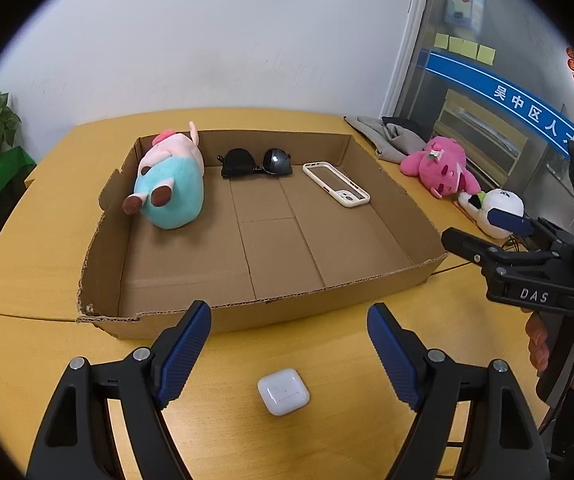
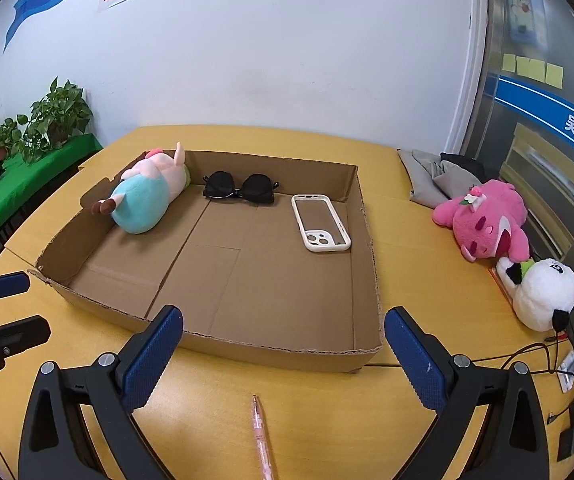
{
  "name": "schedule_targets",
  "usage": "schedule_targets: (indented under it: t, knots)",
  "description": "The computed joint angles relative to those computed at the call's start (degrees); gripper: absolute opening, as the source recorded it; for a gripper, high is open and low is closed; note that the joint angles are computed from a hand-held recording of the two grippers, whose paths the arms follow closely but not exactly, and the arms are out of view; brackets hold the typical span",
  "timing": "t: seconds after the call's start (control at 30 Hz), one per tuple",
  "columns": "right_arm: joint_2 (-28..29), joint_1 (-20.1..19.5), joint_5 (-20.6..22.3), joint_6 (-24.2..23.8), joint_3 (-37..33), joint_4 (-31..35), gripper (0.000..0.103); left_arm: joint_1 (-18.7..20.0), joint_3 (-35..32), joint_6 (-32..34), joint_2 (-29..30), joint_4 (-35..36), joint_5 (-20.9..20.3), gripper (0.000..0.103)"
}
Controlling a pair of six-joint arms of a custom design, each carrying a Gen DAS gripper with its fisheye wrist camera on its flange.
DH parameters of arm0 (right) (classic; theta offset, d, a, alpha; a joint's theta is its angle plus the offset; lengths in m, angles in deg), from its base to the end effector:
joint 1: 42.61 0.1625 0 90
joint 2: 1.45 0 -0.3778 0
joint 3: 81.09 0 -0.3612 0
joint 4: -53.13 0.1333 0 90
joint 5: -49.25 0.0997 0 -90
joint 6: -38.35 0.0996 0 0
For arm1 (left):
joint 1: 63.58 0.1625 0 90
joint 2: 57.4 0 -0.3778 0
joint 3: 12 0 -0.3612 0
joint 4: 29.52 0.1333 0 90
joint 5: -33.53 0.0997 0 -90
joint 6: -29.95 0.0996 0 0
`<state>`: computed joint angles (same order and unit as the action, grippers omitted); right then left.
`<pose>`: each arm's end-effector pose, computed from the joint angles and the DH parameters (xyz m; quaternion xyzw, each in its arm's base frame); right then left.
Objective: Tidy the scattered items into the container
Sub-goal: 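Move the right tool to the pink pen and close on its bear end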
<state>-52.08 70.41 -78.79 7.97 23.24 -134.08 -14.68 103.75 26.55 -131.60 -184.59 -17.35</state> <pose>0.2929 -0.5055 0.1752 0.2866 -0.8387 0.3303 0.3246 -0.1779 -0.5023 0.2554 0.2335 0.8951 -0.3019 0.2306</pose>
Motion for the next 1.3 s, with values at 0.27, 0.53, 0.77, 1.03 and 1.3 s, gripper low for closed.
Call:
schedule_targets:
  t: [0.27, 0.53, 0.77, 1.03, 1.3]
  knots:
    - [-0.21, -1.05, 2.9, -0.48, 0.67, 0.74, 0.102, 0.93, -0.92, -0.61, 1.2, 0.62, 0.31, 0.08]
    - [-5.39, -6.77, 6.6, 1.48, 8.45, 2.71, 0.102, 3.04, -1.09, -1.8, 0.85, 3.56, -2.37, 0.08]
    - [-10.97, -11.16, 7.87, 0.97, 18.5, 4.59, 0.101, 5.24, -2.56, -3.87, 2.4, 7.5, -7.96, 0.08]
    - [-12.93, -13.15, 9.23, 1.86, 24.38, 5.12, 0.095, 6.36, -6.88, -7.13, 8.28, 14.39, -16.31, 0.08]
    - [-11.28, -11.87, 5.56, 3.53, 24.12, 7.68, 0.073, 6.18, -13.22, -11.56, 16.8, 18.66, -21.19, 0.08]
